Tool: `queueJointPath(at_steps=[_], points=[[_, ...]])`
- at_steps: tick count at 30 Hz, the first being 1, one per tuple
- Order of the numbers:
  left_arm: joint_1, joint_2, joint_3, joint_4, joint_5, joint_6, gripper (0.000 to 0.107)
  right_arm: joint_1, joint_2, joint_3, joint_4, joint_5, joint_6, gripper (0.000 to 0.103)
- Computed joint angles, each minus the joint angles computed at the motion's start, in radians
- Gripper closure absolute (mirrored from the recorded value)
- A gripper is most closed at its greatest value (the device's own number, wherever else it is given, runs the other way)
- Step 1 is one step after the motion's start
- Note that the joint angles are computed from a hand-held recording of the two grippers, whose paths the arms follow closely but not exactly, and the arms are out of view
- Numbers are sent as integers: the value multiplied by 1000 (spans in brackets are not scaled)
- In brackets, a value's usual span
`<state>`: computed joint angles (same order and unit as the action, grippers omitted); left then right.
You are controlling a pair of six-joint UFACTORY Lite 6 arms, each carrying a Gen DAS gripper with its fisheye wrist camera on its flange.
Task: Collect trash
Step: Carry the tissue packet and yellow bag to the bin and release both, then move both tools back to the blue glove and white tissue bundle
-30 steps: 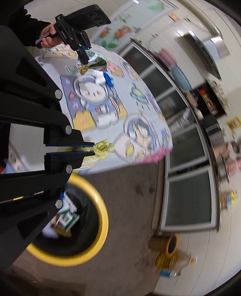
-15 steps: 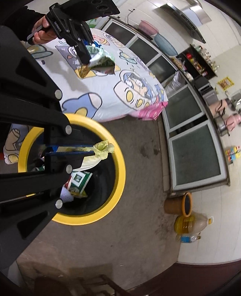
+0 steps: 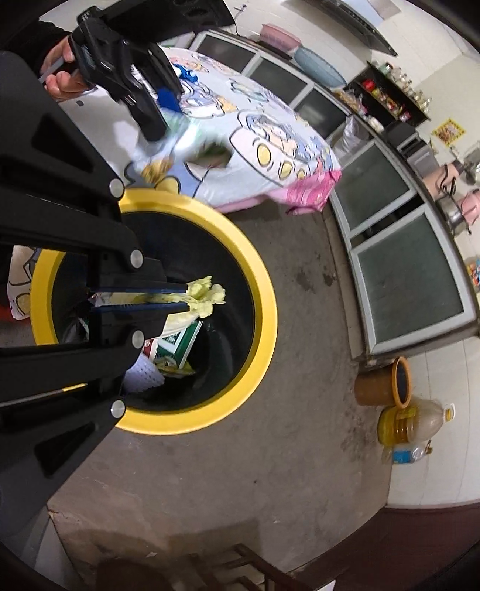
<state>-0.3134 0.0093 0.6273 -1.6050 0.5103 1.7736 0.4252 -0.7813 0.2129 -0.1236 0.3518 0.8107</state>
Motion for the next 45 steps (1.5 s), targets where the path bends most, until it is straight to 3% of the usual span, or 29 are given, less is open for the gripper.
queueJointPath(at_steps=[1,2,4,6,8,13,17,21,23,27,31,34,39,45], points=[[6,-16,-17,-43,-5,33,23,-10,19,4,21,-2,-23,97],[17,-19,-20,-51,3,35,18,-18,21,0,30,-3,-36,97],[41,-17,-13,-7,26,-16,14,-42,18,-7,42,2,-65,96],[76,-38,-28,16,37,-34,13,-54,1,-16,32,19,-55,85],[119,-61,-41,47,50,-46,13,-68,-55,-36,30,39,-47,41],[354,-179,-109,202,166,-64,13,-36,-157,-52,-41,97,50,41],[666,-276,-147,357,303,8,12,4,-132,-24,20,39,21,37],[999,-242,-94,467,458,144,12,163,34,81,-167,-69,236,36],[1176,-162,-17,518,506,212,12,258,165,168,-368,-121,440,36],[1381,40,174,549,536,291,12,371,441,372,-617,-189,680,36],[1468,253,409,559,533,272,12,440,717,629,-564,-212,611,36],[1479,371,549,560,529,246,12,476,903,840,-304,-194,315,37],[1442,578,774,571,480,138,12,532,1212,1265,-46,-56,-22,37],[1379,718,913,606,442,33,12,548,1499,1714,94,104,-223,37]])
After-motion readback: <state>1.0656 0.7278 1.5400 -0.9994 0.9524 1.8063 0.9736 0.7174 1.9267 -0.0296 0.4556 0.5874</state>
